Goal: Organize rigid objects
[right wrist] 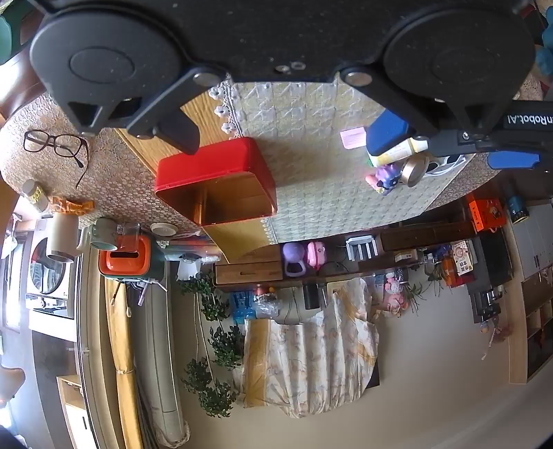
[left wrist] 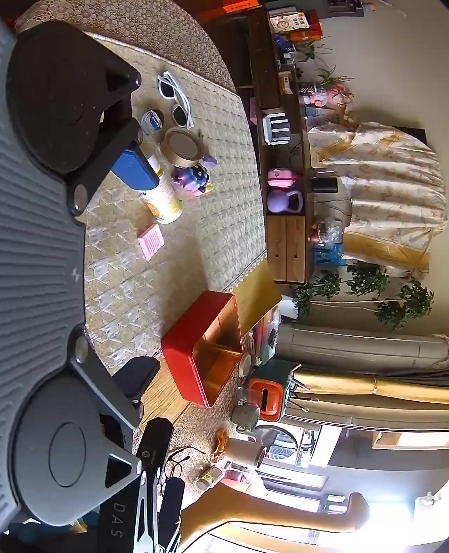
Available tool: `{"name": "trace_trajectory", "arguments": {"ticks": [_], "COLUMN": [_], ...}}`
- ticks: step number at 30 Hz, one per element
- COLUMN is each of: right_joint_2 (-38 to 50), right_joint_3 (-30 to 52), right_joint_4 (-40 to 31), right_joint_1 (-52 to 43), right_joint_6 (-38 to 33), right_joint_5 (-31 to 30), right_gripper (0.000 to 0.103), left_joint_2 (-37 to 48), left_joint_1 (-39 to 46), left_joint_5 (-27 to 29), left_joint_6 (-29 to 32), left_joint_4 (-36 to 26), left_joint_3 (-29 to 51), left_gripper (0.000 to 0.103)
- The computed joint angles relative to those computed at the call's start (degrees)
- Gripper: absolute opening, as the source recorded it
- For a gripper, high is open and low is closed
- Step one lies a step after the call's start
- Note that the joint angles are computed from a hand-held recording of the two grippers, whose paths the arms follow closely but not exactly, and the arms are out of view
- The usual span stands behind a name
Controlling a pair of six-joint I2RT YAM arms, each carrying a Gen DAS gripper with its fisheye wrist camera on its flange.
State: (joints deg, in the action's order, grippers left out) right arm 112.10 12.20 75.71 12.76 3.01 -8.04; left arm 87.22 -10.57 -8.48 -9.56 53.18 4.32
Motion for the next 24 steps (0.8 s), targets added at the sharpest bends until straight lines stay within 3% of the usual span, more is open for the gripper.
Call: {"name": "trace_trajectory", "arguments": {"ticks": [24], "right_joint_2": [0.0], "right_joint_3": [-0.5], "right_joint_4": [1.0], "right_joint_1": [0.2], "right_joint_6": [0.3], "right_joint_5": [0.0], "right_gripper": [0.103], "left_joint_2": [-2.1], "left_joint_1": [-0.7], "left_joint_5": [-1.5], "left_joint_6": [1.0], "left_joint_4": [0.5], "left_joint_3": [-1.3], "left_gripper": [0.103]}}
